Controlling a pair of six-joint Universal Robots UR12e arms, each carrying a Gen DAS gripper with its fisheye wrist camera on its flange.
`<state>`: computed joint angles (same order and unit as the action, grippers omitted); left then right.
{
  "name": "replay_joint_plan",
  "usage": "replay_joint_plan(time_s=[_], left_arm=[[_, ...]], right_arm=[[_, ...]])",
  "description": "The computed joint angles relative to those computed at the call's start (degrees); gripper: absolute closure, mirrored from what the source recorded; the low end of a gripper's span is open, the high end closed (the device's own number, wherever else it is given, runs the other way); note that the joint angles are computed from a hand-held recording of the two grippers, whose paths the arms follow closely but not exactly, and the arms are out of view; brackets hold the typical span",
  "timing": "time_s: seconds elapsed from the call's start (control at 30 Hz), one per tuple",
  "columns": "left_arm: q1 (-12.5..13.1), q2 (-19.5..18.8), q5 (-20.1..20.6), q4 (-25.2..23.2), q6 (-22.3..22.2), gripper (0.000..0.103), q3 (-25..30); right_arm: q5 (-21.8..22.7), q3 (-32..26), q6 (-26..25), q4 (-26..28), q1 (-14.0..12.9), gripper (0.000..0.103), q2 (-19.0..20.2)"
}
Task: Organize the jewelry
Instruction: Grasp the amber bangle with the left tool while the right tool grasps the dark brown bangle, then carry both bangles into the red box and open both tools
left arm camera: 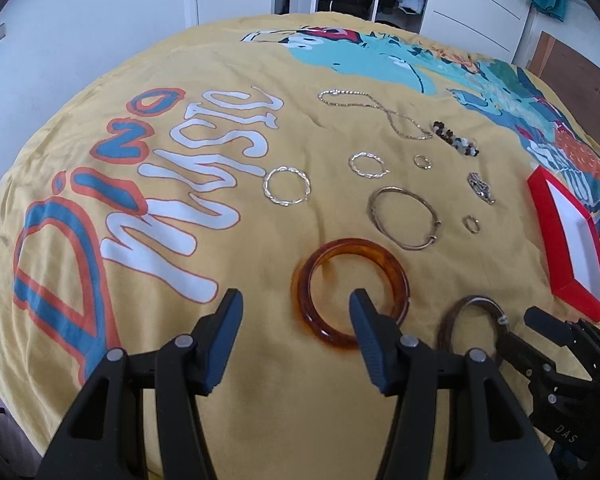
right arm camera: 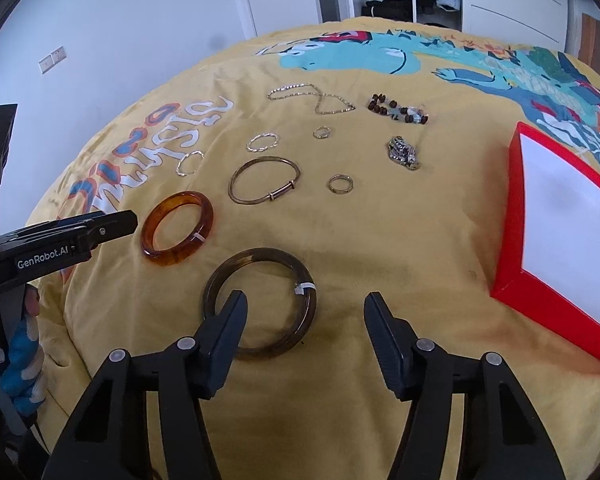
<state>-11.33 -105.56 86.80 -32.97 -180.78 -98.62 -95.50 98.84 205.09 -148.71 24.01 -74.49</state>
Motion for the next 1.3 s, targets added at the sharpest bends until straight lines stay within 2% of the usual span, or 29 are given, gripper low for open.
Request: replay_joint_plan(time_s=[0.17, 0.3, 0.4, 0.47, 0.53, 0.7, 0.8, 1.3], left_arm=[[0.0, -2.7, -0.5, -3.0, 0.4, 0.050, 2.0], [-0.4, -3.1, 0.4, -1.3, 1.3, 0.052, 1.5], [-0.3, -3.2, -0.2, -0.2, 1.2, 0.066, 1.2], [-0.4, -3.1, 0.2, 0.3, 1.4, 0.086, 1.1], [-0.3, -3.0, -0.1, 0.3, 1.6, 0.092, 1.2], [0.2, -2.3, -2.1, 0.6, 0.7, 0.093, 0.8], [0.4, -1.5, -2.8, 1.3, 0.5, 0.094, 0.3], [-0.2, 3.1, -0.5, 3.9, 1.3, 0.094, -1.7]], right_arm=[[2.5, -1.5, -1.3, 1.7, -0.7, 0.054, 2.1], [2.4, -2.4, -2.5, 2.3, -0.7, 0.056, 3.3], [1.6, -2.6, -3.2, 1.8, -0.6, 0.066, 3.7], [1.4, -2.4, -3.0, 1.5, -0.8, 0.078, 3.6], [1.4, -2.4, -3.0, 1.4, -0.9, 0.090, 3.5], [0.2, -2.7, -4.8, 2.0, -0.6, 0.092, 3.2], [-0.4, -2.5, -5.5, 0.5, -0.4, 0.093, 2.7], [-4.4, -1.3, -6.2, -3.8, 1.2, 0.093, -1.5]])
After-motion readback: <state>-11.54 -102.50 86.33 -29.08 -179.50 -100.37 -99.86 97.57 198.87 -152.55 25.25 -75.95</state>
